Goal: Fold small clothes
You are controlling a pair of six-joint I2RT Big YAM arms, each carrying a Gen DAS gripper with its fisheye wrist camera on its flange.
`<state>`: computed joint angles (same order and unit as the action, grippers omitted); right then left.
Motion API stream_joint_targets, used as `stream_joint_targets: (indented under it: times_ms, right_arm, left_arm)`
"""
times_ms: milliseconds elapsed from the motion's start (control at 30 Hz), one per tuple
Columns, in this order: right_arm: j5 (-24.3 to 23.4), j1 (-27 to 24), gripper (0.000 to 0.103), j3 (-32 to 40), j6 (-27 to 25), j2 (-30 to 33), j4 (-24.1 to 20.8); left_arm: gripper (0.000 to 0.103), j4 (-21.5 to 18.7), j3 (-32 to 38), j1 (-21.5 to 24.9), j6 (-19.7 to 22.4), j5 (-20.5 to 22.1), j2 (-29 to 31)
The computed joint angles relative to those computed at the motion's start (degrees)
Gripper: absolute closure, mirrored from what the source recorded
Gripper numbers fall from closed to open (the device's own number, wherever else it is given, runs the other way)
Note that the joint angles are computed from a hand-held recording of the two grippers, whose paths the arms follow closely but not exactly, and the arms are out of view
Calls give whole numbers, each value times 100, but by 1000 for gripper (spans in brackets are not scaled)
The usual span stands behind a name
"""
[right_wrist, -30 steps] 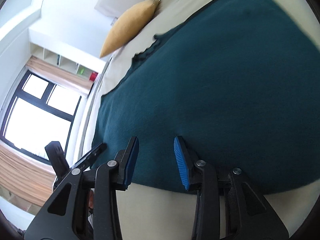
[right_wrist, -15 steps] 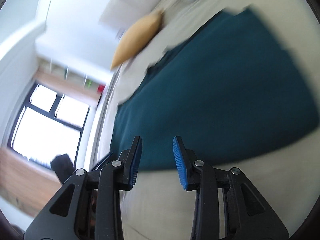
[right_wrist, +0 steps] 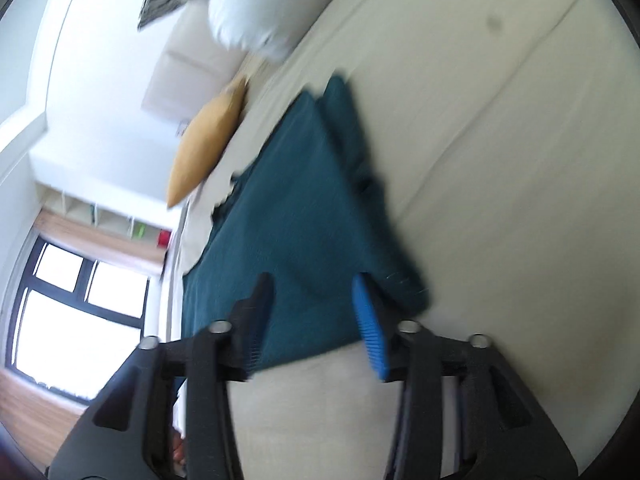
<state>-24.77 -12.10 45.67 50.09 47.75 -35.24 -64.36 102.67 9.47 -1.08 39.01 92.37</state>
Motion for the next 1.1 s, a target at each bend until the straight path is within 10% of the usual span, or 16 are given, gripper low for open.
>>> stream_joint_targets:
  times_ms: [200, 533, 667, 1100]
  right_arm:
    - [-63, 623, 46, 422, 31, 514, 412]
    - [-513, 1820, 46, 1482, 832, 2427, 1798]
    - [-840, 1975, 46, 1961, 896, 3010, 2043]
    - [-819, 2634, 52, 4103, 87, 4891, 594]
  left_arm:
    - [32, -730, 818, 73, -592, 1030, 784]
    - [32, -2232, 2914, -226, -251, 1256, 2293]
    - [69, -2695, 3429, -239, -135, 1148, 2641]
    - [86, -2586, 3406, -300, 236, 798, 2577]
